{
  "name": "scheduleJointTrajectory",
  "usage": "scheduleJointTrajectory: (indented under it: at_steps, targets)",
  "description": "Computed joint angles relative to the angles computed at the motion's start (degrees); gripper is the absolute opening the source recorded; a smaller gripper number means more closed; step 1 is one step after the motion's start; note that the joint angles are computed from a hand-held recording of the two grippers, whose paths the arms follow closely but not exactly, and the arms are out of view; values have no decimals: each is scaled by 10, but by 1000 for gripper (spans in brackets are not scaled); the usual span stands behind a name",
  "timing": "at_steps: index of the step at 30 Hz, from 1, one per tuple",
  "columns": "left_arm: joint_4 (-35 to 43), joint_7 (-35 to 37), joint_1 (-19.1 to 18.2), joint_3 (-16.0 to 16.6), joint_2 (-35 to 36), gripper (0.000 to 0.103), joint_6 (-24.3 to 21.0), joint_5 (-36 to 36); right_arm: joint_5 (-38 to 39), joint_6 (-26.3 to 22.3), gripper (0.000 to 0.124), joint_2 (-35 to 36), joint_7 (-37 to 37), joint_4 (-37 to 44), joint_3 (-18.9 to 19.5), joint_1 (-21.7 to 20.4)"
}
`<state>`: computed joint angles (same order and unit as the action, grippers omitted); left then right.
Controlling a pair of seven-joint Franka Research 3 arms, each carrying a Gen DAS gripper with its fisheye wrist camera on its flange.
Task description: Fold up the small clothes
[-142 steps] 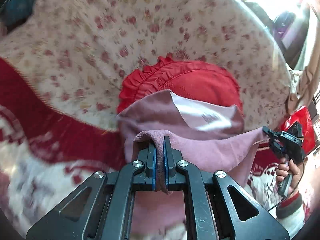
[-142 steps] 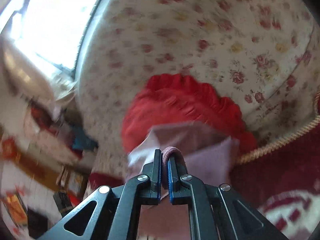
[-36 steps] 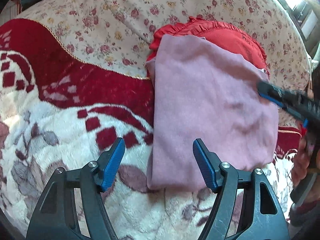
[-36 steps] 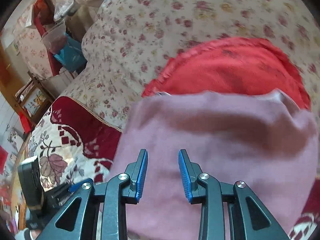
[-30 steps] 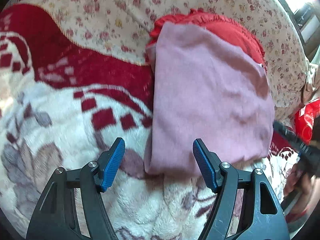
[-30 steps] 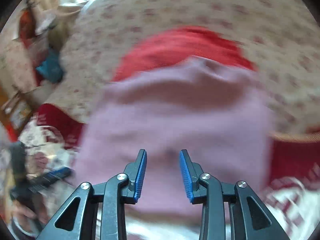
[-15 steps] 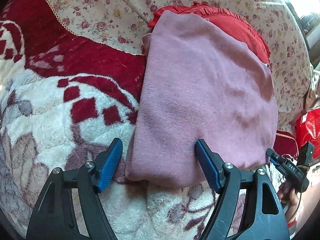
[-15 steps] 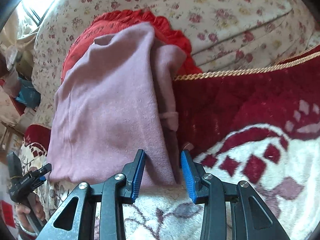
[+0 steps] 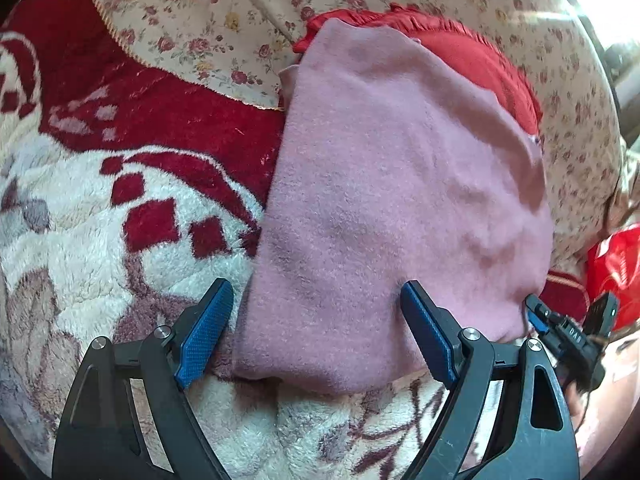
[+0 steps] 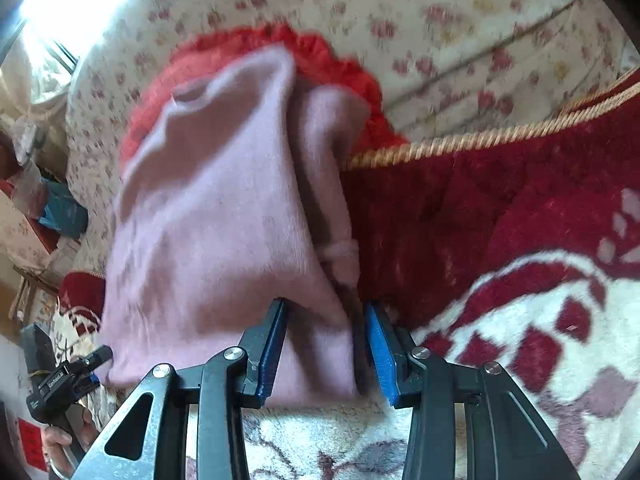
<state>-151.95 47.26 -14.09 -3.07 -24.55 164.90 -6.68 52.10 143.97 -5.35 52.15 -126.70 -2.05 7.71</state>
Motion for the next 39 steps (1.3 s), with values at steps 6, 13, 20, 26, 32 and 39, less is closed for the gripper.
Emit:
scheduleJointTrajectory:
  at_steps: [6, 13, 20, 26, 32, 39]
  targets:
    - [9, -14, 29, -28, 1, 86, -23, 42, -30, -11, 43, 0, 13, 1, 1, -2]
    - [10, -68, 53, -57, 1, 86, -29, 101, -33, 72, 43, -52, 0, -17, 23, 44]
    - [-24, -113, 46, -51, -8, 86, 42, 104, -85, -62, 43, 31, 53, 137, 58, 96]
    - [-53, -114, 17, -15, -11, 86, 108, 88, -231, -79, 43, 142, 175, 285, 98, 144]
    - [-95, -111, -37, 49, -13, 87, 211, 81, -405, -123, 43, 243, 272, 424, 95, 211]
    - [-109, -126, -44, 63, -13, 87, 248, 111, -583, -226, 49, 358, 329, 585, 62, 300]
